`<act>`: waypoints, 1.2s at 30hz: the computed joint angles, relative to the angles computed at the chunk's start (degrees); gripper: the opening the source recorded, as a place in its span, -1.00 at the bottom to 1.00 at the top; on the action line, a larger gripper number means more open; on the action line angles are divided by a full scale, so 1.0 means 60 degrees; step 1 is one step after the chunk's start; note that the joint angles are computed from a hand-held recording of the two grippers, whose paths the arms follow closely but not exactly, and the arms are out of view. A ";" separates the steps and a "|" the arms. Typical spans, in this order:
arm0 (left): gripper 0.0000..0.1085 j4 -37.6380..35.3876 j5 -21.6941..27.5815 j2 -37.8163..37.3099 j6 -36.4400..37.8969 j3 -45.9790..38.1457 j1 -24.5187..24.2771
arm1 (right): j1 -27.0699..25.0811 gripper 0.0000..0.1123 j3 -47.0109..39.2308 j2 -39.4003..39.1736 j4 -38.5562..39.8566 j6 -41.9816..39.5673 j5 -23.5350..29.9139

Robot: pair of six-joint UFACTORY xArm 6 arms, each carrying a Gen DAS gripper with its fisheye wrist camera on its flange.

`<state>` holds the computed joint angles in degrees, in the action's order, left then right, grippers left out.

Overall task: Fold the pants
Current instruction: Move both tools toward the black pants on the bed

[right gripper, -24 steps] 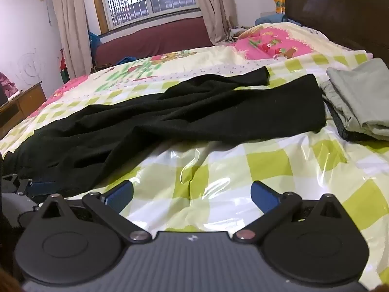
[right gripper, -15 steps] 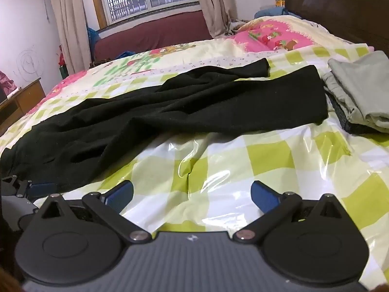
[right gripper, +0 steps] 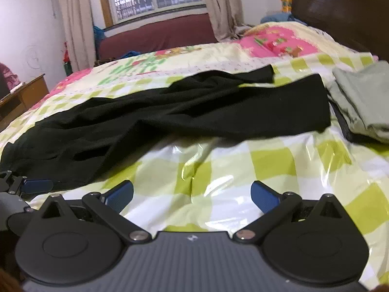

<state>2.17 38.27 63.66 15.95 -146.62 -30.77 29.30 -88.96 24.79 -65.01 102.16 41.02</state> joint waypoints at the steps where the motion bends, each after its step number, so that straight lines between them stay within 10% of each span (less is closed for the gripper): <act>1: 0.90 0.0036 -0.0175 -0.0266 -0.0029 0.0395 -0.0008 | -0.0005 0.82 -0.0002 -0.0016 -0.0151 0.0087 -0.0056; 17: 0.90 0.1090 -0.2195 -0.2530 -0.0610 0.3695 -0.0120 | 0.0022 0.82 0.0376 -0.0425 -0.1419 0.1217 -0.0244; 36: 0.90 -0.0076 -0.1052 -0.1585 0.0269 0.2423 -0.0117 | 0.0173 0.82 0.0216 -0.0226 -0.1051 0.0978 0.0292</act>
<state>1.72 31.96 54.15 17.57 -132.09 -31.47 30.34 -87.66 23.43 -71.32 108.02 42.77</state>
